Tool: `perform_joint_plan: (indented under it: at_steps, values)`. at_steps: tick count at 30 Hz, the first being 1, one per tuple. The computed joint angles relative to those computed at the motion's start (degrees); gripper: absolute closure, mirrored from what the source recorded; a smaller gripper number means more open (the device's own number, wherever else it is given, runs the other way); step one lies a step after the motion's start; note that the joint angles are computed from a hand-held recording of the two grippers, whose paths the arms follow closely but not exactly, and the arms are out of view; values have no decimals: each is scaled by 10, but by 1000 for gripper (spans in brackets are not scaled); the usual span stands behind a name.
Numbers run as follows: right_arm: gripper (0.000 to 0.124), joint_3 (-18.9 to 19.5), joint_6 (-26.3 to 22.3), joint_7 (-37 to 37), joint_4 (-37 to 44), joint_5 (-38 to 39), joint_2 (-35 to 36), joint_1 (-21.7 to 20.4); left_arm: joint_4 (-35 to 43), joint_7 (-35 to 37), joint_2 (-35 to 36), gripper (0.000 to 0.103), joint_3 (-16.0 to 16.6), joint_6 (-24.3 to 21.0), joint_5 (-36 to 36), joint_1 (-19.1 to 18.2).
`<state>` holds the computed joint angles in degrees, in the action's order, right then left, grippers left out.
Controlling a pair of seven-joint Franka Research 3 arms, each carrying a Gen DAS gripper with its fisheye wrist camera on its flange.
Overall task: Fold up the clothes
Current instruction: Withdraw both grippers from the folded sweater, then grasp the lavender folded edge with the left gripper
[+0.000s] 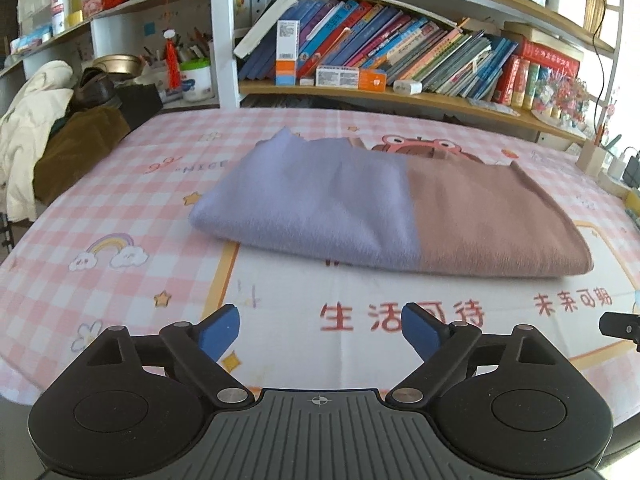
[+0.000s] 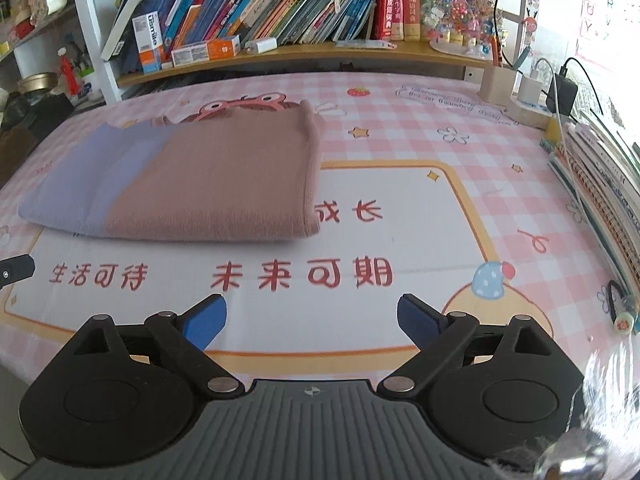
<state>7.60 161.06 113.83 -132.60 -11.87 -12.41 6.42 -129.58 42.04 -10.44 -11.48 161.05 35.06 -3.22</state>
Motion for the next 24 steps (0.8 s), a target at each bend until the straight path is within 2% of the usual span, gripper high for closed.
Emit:
perform_joint_plan:
  at_steps: [2, 4, 6, 9, 12, 17, 24]
  values:
    - [29, 1, -1, -1, 0, 1, 0, 2, 1, -10, -3, 12, -4, -18, 3, 0]
    - [26, 4, -2, 3, 1, -6, 2, 1, 14, -24, 2, 12, -13, -65, 5, -3]
    - [23, 9, -5, 11, 4, -18, 6, -1, 22, -5, 8, 12, -8, -90, -20, -16]
    - [22, 15, -14, 31, 14, -39, 16, 0, 23, 77, 19, 12, 12, -60, -70, -32]
    - [22, 14, -32, 45, 35, -52, 31, 8, 51, 101, 38, 12, 15, -73, -78, -27]
    - [21, 8, -37, 81, 60, -94, 50, 19, 78, 110, 64, 12, 21, -67, -83, -19]
    - [21, -3, -66, 151, 91, -145, 71, 34, 97, 195, 92, 12, 33, -37, -162, -15]
